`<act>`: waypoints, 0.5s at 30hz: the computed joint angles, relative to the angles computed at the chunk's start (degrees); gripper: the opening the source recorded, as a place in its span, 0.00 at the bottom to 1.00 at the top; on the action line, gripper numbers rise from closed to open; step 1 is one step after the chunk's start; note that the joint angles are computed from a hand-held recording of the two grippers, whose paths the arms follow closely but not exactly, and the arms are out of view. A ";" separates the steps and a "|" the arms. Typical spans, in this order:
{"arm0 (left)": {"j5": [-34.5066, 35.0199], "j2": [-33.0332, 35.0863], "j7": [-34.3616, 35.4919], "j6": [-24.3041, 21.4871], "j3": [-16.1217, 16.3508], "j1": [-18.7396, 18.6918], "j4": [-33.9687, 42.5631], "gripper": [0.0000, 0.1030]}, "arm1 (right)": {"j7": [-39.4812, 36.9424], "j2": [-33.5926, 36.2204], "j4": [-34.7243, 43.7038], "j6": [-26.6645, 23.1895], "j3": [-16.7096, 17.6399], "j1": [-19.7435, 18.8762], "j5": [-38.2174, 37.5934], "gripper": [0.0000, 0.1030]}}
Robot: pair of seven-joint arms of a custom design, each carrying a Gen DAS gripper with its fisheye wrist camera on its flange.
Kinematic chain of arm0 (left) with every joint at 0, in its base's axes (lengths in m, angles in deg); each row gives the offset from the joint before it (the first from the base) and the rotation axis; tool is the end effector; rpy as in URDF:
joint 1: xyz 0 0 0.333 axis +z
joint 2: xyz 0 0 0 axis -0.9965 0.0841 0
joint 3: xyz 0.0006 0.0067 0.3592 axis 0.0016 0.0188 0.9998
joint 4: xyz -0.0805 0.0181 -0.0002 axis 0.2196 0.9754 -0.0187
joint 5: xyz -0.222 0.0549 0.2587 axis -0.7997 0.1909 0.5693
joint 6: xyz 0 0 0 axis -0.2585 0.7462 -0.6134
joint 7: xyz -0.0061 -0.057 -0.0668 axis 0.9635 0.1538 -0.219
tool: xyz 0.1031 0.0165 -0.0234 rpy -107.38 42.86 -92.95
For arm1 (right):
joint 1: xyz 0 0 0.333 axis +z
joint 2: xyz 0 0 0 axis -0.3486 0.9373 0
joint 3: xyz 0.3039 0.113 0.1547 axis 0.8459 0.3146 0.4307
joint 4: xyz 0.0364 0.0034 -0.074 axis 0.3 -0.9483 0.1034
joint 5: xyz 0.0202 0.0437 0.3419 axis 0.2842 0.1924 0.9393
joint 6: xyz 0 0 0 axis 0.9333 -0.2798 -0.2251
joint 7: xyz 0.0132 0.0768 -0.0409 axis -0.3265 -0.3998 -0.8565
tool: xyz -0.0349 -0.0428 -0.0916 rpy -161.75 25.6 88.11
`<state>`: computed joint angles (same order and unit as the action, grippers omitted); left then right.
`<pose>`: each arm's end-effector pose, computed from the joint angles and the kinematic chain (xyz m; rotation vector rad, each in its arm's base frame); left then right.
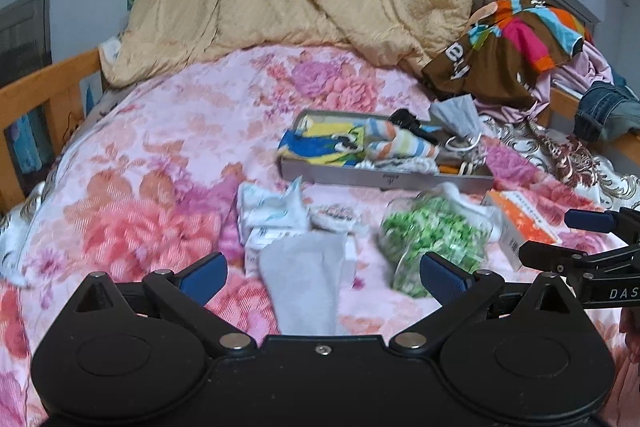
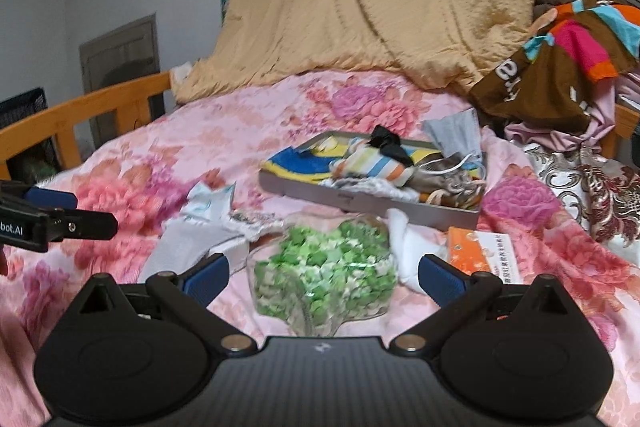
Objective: Organize soft objects
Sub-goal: 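Withdraw both grippers from the tray toward the remaining items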
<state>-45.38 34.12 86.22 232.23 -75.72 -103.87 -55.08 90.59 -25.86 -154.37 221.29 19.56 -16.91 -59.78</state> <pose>0.6506 -0.1611 0.3665 -1.5645 1.7559 -1.0253 0.6541 0.1592 0.3543 -1.7326 1.2797 -0.7305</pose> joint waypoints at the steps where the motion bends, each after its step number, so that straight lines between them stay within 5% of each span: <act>1: 0.19 0.08 -0.23 -0.21 -0.45 0.56 -0.10 0.99 | -0.22 0.08 0.11 -0.28 -0.21 0.24 0.00 1.00; 8: 1.19 1.16 -3.76 -4.70 -1.82 2.37 1.31 0.99 | -1.51 0.80 1.25 -2.84 0.23 0.29 -0.07 1.00; 15: 3.54 1.69 -8.26 -9.94 0.70 0.83 3.06 0.99 | -4.01 1.46 2.23 -4.44 -0.10 1.22 0.88 1.00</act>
